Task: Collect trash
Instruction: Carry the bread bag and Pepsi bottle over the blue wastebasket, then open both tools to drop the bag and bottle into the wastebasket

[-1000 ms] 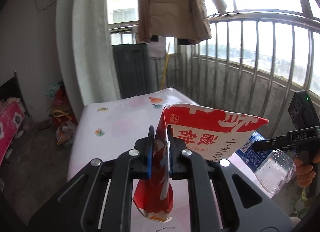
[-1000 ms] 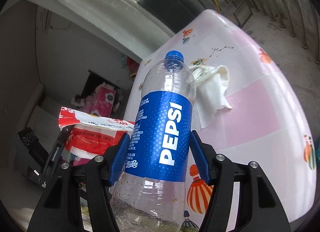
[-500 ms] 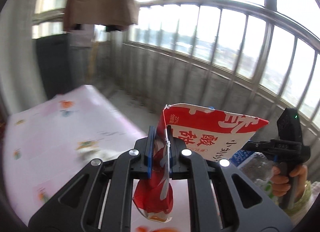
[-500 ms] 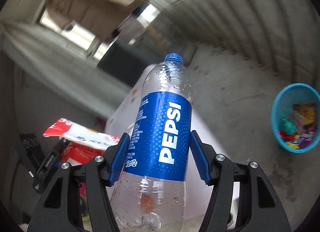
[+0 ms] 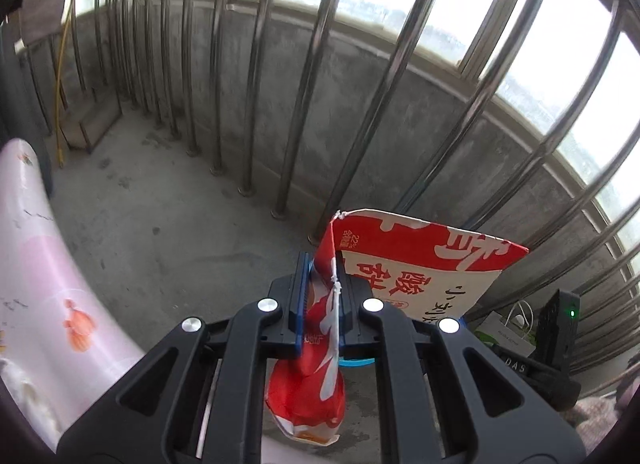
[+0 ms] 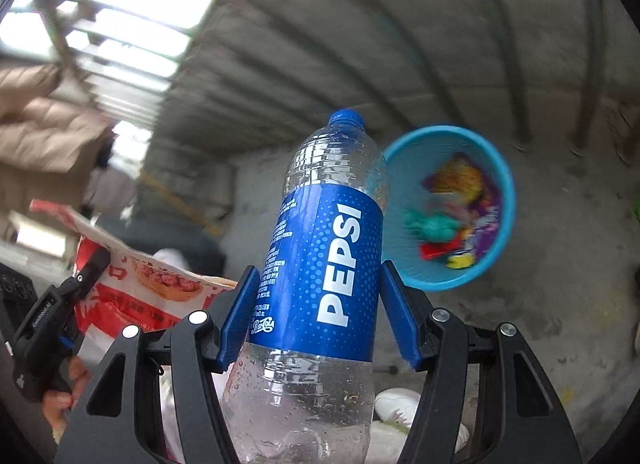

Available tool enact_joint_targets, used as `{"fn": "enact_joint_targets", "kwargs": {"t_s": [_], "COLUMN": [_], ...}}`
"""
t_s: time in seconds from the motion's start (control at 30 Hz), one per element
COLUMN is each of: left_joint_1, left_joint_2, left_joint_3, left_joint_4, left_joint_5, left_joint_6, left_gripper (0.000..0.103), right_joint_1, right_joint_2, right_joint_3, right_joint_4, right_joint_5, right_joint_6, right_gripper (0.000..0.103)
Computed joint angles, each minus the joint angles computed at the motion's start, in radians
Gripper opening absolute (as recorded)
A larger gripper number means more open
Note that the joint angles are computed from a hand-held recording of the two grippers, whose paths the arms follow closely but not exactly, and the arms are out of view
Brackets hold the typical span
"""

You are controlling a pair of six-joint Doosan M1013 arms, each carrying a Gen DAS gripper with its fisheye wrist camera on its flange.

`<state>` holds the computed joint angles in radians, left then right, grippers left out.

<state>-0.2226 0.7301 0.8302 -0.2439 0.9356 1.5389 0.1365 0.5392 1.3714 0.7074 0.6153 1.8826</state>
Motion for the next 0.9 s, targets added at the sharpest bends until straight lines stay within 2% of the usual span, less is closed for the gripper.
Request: {"fn": "enact_joint_targets", "kwargs": {"t_s": [0.07, 0.2, 0.3, 0.37, 0.4, 0.43, 0.5, 0.53, 0.6, 0.73, 0.9], "left_joint_1": [-0.004, -0.013, -0.009, -0.006, -0.005, -0.003, -0.002, -0.002, -0.005, -0.010, -0.001], "left_joint_2": [0.046, 0.130, 0.158, 0.176, 0.174, 0.189, 0.227, 0.249, 0.258, 0.227, 0.145], "left_joint_3": [-0.057, -0.159, -0.184, -0.204, -0.190, -0.196, -0.239, -0.263, -0.268, -0.226, -0.137], "left_joint_4": [0.002, 0.007, -0.011, -0.026, -0.039, -0.076, -0.120, -0.149, -0.166, -0.157, -0.157], "left_joint_5": [0.047, 0.125, 0.133, 0.138, 0.126, 0.140, 0.218, 0.277, 0.312, 0.275, 0.169], "left_joint_6": [-0.034, -0.104, -0.155, -0.184, -0.194, -0.204, -0.218, -0.221, -0.202, -0.151, -0.106], "left_gripper": [0.009, 0.010, 0.010, 0.011, 0.014, 0.024, 0.043, 0.045, 0.045, 0.051, 0.057], "right_joint_1": [-0.009, -0.029, -0.039, -0.048, -0.055, -0.063, -0.080, -0.083, -0.091, -0.095, -0.082], "right_joint_2": [0.025, 0.072, 0.102, 0.123, 0.139, 0.150, 0.182, 0.192, 0.205, 0.187, 0.176], "right_joint_3": [-0.011, -0.019, -0.035, -0.047, -0.057, -0.062, -0.076, -0.085, -0.087, -0.053, -0.056], "right_joint_4": [-0.023, 0.020, 0.022, 0.060, 0.078, 0.101, 0.134, 0.096, 0.059, 0.055, 0.007], "right_joint_5": [-0.005, -0.005, -0.015, -0.017, -0.009, -0.007, 0.019, 0.033, 0.040, -0.004, -0.026], "right_joint_6": [0.063, 0.112, 0.143, 0.107, 0.102, 0.091, 0.076, 0.122, 0.171, 0.173, 0.161], "right_gripper": [0.060, 0.060, 0.061, 0.062, 0.063, 0.064, 0.068, 0.068, 0.068, 0.068, 0.068]}}
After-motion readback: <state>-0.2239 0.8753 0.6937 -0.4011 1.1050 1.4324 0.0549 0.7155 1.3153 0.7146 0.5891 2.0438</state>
